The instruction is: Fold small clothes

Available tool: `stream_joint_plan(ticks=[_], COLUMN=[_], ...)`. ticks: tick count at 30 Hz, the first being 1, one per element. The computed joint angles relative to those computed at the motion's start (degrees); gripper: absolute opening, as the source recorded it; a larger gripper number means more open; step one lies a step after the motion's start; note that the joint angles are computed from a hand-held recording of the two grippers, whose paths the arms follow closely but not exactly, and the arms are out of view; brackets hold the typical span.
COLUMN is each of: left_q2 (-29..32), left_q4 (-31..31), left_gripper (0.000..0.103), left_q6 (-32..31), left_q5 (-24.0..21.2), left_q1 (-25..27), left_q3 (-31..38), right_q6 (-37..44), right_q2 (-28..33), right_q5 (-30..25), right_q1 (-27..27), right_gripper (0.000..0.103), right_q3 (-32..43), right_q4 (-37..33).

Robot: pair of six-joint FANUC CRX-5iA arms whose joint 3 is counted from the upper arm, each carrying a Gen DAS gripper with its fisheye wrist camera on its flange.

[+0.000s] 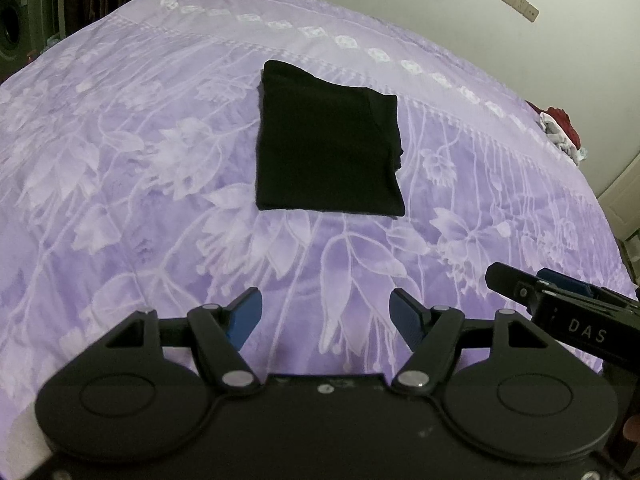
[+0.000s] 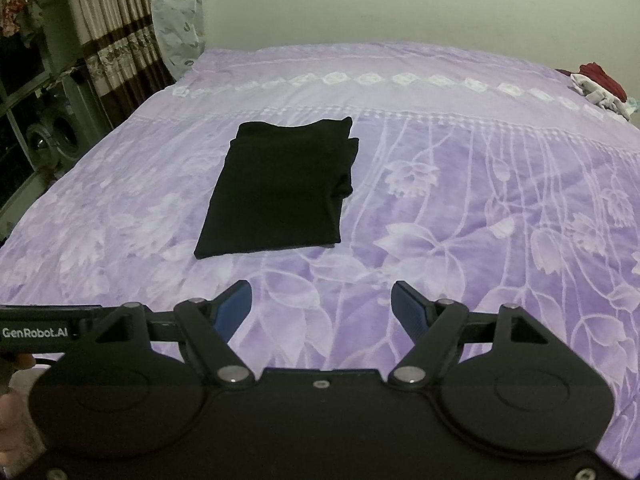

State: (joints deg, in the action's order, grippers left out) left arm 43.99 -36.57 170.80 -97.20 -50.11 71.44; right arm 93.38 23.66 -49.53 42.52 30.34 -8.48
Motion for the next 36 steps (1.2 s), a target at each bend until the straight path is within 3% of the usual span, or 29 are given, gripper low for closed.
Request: stream_joint_plan(ticks=[36], left_q2=[-0.32], left_q4=[0.57], left_gripper=[0.072], left_q6=[-1.08], left_q5=[0.82], left_q1=[0.48], left_q3=[-0.54], right_q6=[-0.26], right_q2=[0.52], right_q5=[-0.73], right_q1=[-0.35], right_gripper=[0.071], right_q3=[0.61], right_q4=[0.38])
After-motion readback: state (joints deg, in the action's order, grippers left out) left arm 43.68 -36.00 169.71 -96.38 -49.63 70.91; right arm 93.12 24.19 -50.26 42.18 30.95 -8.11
